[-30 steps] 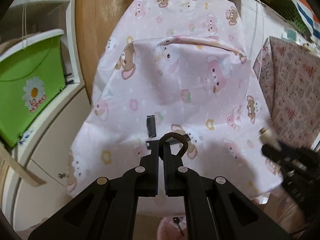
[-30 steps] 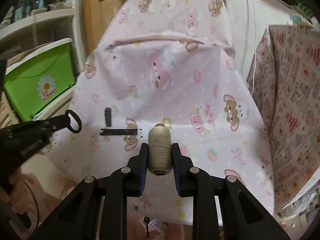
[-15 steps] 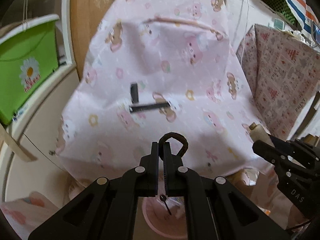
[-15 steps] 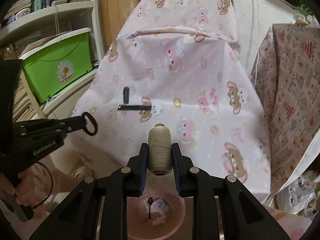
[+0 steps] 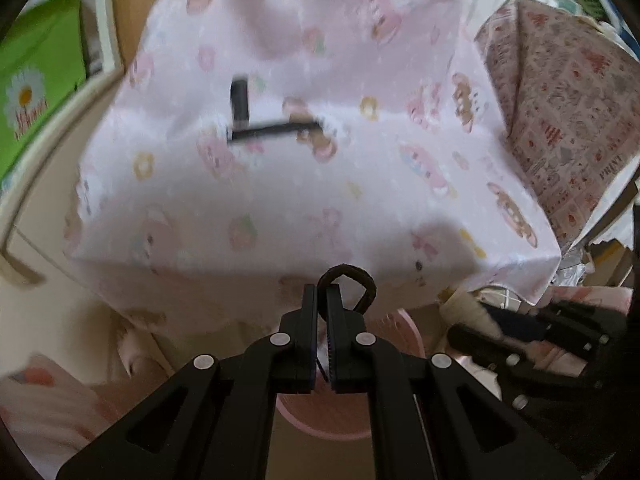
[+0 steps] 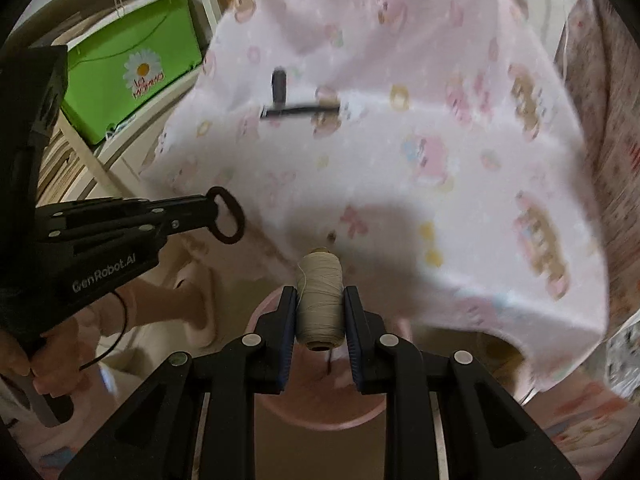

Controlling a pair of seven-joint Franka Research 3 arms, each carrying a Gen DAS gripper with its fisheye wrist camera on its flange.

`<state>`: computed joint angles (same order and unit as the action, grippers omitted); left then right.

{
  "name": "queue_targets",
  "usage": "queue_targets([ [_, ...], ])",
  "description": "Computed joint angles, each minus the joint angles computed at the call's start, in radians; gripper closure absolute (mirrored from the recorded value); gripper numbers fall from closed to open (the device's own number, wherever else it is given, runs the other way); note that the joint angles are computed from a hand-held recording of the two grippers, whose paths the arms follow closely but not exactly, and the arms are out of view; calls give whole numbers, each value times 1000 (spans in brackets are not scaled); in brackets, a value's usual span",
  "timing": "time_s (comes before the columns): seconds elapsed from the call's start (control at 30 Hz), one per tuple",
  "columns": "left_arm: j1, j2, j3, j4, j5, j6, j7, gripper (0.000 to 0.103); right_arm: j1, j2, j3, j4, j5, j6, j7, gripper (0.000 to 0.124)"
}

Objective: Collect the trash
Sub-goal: 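Lower the held hair tie and spool down over the pink basket, then open both tools to drop the hair tie and spool into the basket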

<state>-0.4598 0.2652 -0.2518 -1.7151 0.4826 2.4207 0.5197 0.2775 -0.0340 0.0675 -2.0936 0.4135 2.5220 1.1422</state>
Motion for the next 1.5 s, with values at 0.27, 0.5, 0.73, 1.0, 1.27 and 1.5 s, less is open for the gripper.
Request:
queue_targets([
  [0.27, 7, 51, -15, 31, -79, -57, 87, 99, 3, 50, 4, 24, -73, -66, 37, 99],
  [0.5, -30, 162, -3, 145, -65, -189, 172, 99, 11, 111, 5, 38, -174, -82, 103, 99],
  [0.73, 8, 228, -30, 173, -223, -208, 252, 99, 15, 214, -4, 109, -218, -179, 154, 99],
  [1.0, 14, 311, -42, 232, -341, -262, 287, 98, 3, 283, -9, 167, -188, -284, 189, 99],
  [1.27, 17, 298, -35, 209, -374, -260, 278, 87, -17, 344, -20, 239, -145, -398, 255, 82],
  [1.5, 7, 265, -20, 196, -328, -252, 266, 77, -15, 323, -22, 227, -160, -368, 289, 72],
])
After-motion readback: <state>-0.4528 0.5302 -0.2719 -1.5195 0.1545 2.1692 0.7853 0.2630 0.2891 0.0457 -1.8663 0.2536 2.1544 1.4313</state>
